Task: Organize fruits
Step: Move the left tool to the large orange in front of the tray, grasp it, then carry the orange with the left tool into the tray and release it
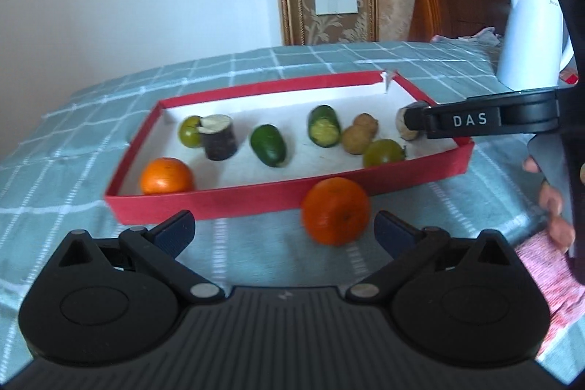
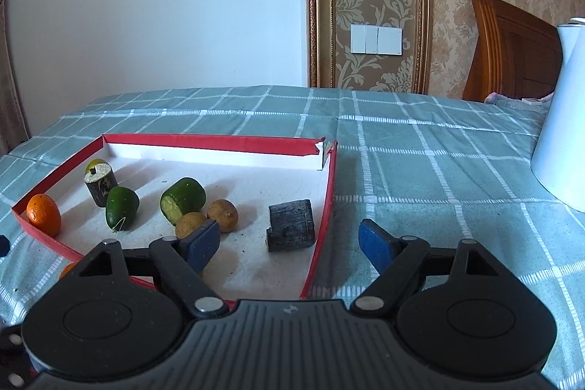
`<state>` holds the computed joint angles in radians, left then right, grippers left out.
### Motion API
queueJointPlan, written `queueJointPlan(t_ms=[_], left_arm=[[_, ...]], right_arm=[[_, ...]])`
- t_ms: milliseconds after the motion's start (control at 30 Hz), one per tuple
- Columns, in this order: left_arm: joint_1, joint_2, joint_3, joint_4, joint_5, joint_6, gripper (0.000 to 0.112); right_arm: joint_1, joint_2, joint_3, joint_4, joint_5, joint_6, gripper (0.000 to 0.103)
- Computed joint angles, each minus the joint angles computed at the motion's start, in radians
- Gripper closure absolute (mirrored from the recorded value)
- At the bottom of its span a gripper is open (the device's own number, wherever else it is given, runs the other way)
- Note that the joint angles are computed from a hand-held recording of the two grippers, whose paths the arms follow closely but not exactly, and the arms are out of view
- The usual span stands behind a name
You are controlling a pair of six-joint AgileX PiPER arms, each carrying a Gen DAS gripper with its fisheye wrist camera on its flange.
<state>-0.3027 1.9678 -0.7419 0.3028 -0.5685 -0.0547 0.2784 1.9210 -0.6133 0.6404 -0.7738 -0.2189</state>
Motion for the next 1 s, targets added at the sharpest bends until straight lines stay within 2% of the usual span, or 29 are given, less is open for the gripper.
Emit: queueJointPlan(t_ms=[133, 267, 433, 567, 700, 800, 1000], left_arm=[[-0.011, 0.020, -0.019, 0.007, 0.001, -0.015, 0.009], [-0.020, 0.036, -0.043, 0.032, 0.036, -0.027, 0.026], [-0.029, 0.059, -0.054, 0.020, 0.031, -0.017, 0.031], [-0.001, 0.061, -0.066, 0.171, 0.037, -0.151, 0.052], [0.006, 0.061, -0.057, 0.215, 0.012, -0.176, 0.067], [0.002, 0.062, -0.040, 0.196, -0.017, -0.147, 0.072], [0.004, 0.058, -0.030, 0.190, -0.025, -0.154, 0.072]], right_arm=[[0.001, -0.004, 0.008, -0.001, -0.016, 0.015, 0.020], [-0.006, -0.010, 0.014, -0.015, -0.015, 0.033, 0.020], [-0.013, -0.013, 0.009, -0.025, 0.002, 0.038, 0.020], [-0.012, -0.011, 0.004, -0.026, 0.011, 0.039, 0.020], [-0.011, -0.008, 0.001, -0.022, 0.015, 0.036, 0.020], [-0.012, -0.008, -0.001, -0.027, 0.020, 0.041, 0.020], [-0.015, -0.004, 0.000, -0.030, 0.021, 0.042, 0.020]])
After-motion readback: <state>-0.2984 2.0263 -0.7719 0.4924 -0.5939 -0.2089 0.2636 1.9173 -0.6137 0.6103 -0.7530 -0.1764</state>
